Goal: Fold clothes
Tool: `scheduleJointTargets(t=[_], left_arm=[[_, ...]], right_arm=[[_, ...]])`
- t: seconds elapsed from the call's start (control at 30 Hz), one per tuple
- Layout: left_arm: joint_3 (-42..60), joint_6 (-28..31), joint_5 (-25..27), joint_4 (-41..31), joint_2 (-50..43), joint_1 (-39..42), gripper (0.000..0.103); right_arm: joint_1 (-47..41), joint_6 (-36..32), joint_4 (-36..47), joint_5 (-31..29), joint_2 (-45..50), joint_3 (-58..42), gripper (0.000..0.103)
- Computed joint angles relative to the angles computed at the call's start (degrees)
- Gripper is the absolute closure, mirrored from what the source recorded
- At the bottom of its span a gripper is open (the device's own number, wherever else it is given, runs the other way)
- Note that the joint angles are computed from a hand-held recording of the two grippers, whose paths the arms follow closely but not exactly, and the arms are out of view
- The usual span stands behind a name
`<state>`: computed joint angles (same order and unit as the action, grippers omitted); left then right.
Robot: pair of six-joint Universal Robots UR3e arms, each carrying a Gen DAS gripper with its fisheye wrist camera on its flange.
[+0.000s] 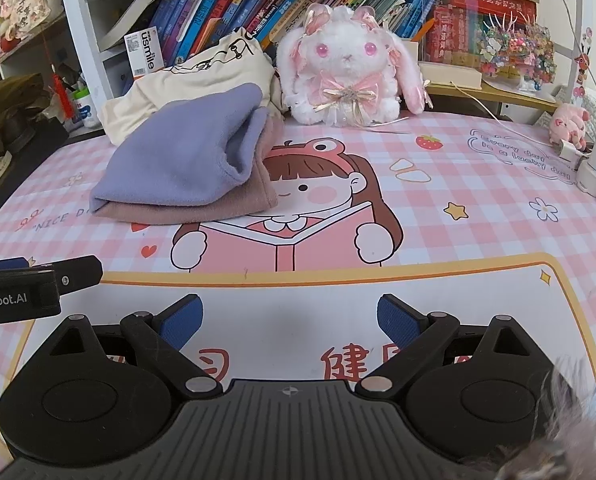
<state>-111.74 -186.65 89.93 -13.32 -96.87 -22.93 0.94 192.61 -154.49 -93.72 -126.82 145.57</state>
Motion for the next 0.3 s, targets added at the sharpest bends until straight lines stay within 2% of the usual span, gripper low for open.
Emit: scheduleJointTargets(t=[0.3], left_arm=[[-0.34,-0.52,0.96,0.28,0.19,-0.28,0.0]], right_arm=[[0.0,0.11,0.48,0.28,0.12,-0.08,0.008]])
